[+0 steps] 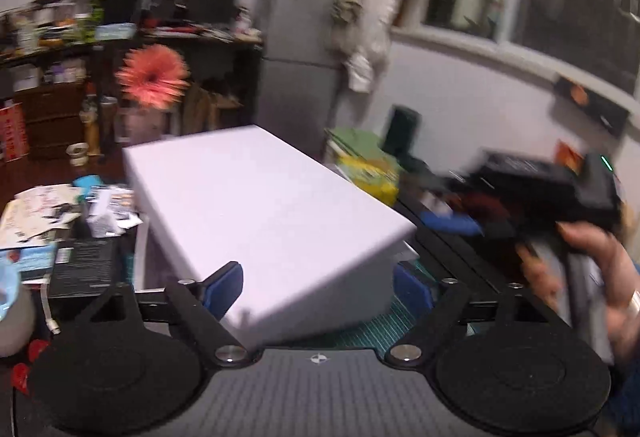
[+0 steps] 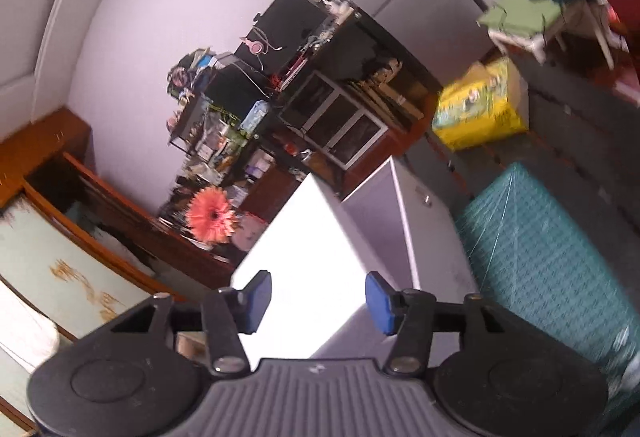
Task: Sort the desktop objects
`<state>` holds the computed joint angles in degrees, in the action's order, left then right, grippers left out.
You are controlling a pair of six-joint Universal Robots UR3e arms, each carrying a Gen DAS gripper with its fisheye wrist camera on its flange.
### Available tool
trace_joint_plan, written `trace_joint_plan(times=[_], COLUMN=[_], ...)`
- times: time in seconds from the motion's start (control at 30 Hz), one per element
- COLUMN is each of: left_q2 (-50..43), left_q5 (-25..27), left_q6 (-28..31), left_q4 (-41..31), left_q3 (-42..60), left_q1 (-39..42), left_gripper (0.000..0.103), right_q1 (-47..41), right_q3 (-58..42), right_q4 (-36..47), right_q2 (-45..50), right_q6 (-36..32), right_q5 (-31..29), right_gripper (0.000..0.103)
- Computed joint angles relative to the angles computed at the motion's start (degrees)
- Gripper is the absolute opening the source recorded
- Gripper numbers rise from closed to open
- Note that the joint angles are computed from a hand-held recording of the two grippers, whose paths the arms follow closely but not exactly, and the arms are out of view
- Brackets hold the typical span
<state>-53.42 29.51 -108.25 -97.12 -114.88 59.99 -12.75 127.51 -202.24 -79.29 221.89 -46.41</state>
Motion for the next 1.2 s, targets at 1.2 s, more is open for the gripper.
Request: trace_joint_plan(times=[1.2], left_q2=[-18.23], left_q5=[11.48], left_q6=[-53.2], left_q4=[54.4], left_q3=[-5.64], left_q1=[-3.16], left_gripper=[0.086], right_q1=[23.63], right_q3=[-28.56], right_q4=[-29.42], right_q2=[41.93], right_q6=[39.8], right_q5=[-1.66], right_gripper=[0.063])
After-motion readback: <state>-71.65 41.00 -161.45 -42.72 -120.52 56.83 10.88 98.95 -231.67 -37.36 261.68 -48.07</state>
